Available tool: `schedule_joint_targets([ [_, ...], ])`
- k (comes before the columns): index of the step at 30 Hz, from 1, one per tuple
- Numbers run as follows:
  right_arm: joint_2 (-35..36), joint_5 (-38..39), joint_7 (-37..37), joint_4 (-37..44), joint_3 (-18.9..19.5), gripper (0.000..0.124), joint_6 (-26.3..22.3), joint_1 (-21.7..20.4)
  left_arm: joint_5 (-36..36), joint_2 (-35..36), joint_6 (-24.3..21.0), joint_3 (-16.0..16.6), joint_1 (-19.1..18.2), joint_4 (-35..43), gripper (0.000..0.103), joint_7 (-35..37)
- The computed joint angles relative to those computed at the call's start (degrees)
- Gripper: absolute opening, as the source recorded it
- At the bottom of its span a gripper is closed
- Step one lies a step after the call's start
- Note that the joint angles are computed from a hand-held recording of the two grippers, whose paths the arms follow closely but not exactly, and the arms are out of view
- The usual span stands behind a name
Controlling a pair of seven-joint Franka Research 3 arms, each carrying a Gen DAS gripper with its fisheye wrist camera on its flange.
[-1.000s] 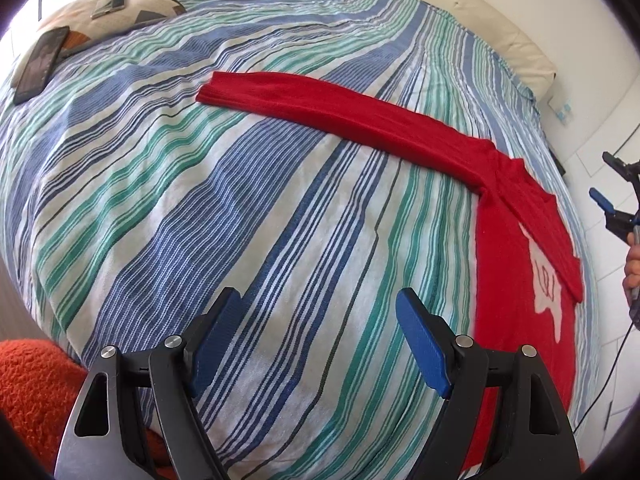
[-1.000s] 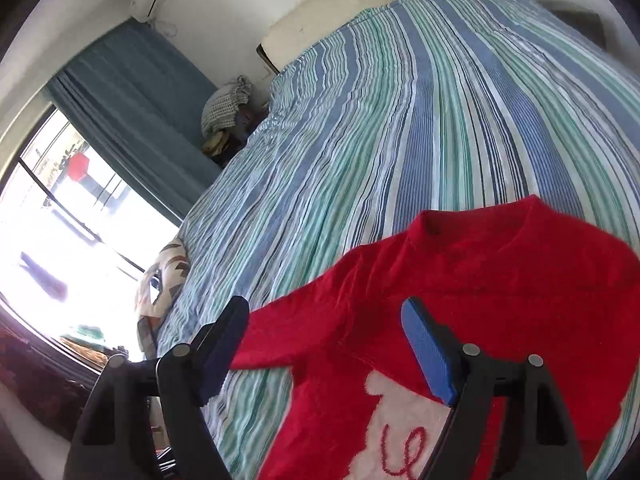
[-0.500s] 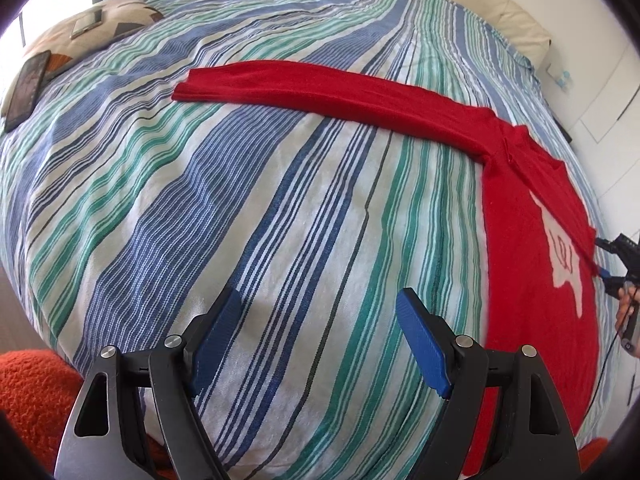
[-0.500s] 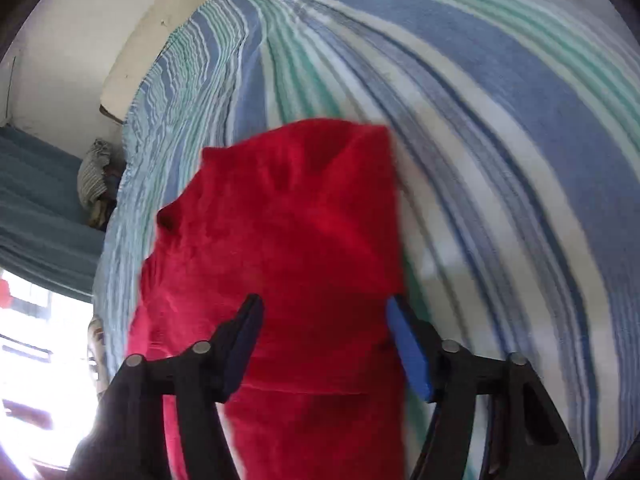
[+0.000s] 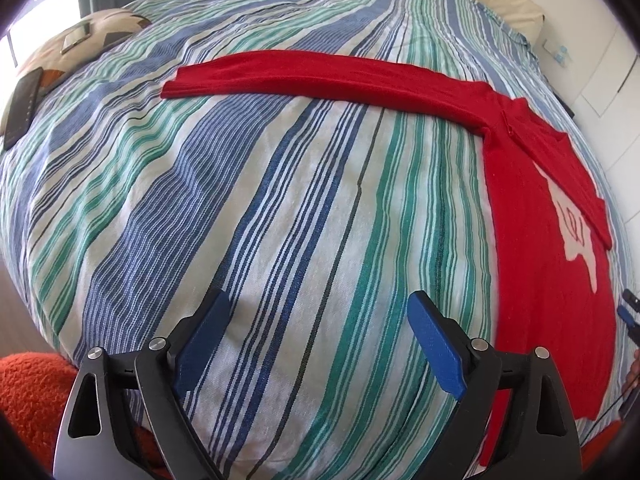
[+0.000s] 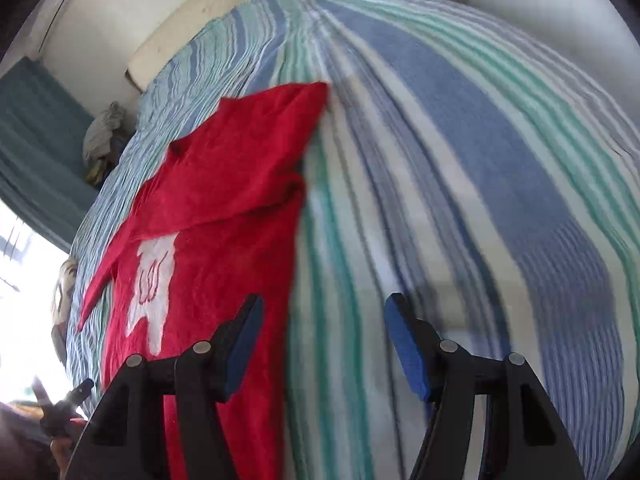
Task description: Fold small clothes
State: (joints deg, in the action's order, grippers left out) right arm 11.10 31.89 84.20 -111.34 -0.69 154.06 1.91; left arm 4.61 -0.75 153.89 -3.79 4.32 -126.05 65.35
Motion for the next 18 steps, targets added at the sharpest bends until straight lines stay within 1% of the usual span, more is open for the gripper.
schedule_joint_targets([
  [1, -2.8, -0.9, 1.1, -3.9, -0.5, 0.063, 3.2, 0.5, 0.3, -0.1, 0.1, 0.0, 0.0, -0.1, 0.092, -0.2],
  [2, -5.3, -3.5, 3.1, -7.3, -1.1, 0.065, 6.0, 1.3, 0.6, -0.2, 0.3, 0.0, 0.0, -0.2, 0.092, -0.6],
  [3, -7.9, -7.4, 5.6, -10.7, -1.6, 0.068, 8.7, 2.0, 1.0, -0.1, 0.5, -0.1, 0.0, -0.2, 0.092, -0.9],
  [4, -10.1, -13.0, 9.3, -13.9, -2.1, 0.069, 11.1, 2.4, 1.4, 0.0, 0.6, -0.1, 0.0, -0.1, 0.093, -1.4],
  [6, -13.2, -27.2, 19.7, -18.4, -2.0, 0.078, 13.9, 1.6, 2.5, 0.5, 0.4, -0.2, -0.1, 0.3, 0.095, -2.4],
  [7, -14.0, -33.2, 24.3, -19.7, -1.5, 0.08, 14.1, 0.5, 3.5, 0.8, 0.1, -0.3, -0.1, 0.5, 0.096, -3.2],
  [8, -14.3, -36.5, 28.0, -20.4, -0.6, 0.081, 13.1, -0.9, 4.7, 1.1, -0.3, -0.3, -0.2, 0.8, 0.097, -4.1],
  [9, -14.8, -35.8, 29.2, -21.1, -1.0, 0.081, 12.0, -0.7, 6.1, 1.4, -0.7, -0.4, -0.3, 1.0, 0.097, -4.9],
  [10, -14.7, -32.5, 28.2, -21.1, -1.3, 0.081, 11.3, -0.5, 7.2, 1.7, -1.2, -0.5, -0.4, 1.2, 0.098, -5.4],
  [11, -14.7, -30.1, 27.5, -21.6, -1.5, 0.081, 12.0, -0.4, 7.9, 1.9, -1.6, -0.5, -0.5, 1.3, 0.099, -5.5],
  [13, -14.7, -28.3, 27.9, -22.5, -1.5, 0.081, 13.8, -0.6, 8.7, 2.0, -1.8, -0.5, -0.6, 1.3, 0.101, -5.7],
  [15, -15.2, -25.9, 26.9, -23.3, -1.6, 0.081, 14.2, -0.6, 8.5, 2.0, -1.6, -0.5, -0.5, 1.1, 0.102, -5.8],
  [18, -15.3, -24.6, 26.2, -23.4, -1.4, 0.081, 14.4, -0.7, 6.8, 2.1, -0.8, -0.4, -0.3, 0.6, 0.102, -5.0],
])
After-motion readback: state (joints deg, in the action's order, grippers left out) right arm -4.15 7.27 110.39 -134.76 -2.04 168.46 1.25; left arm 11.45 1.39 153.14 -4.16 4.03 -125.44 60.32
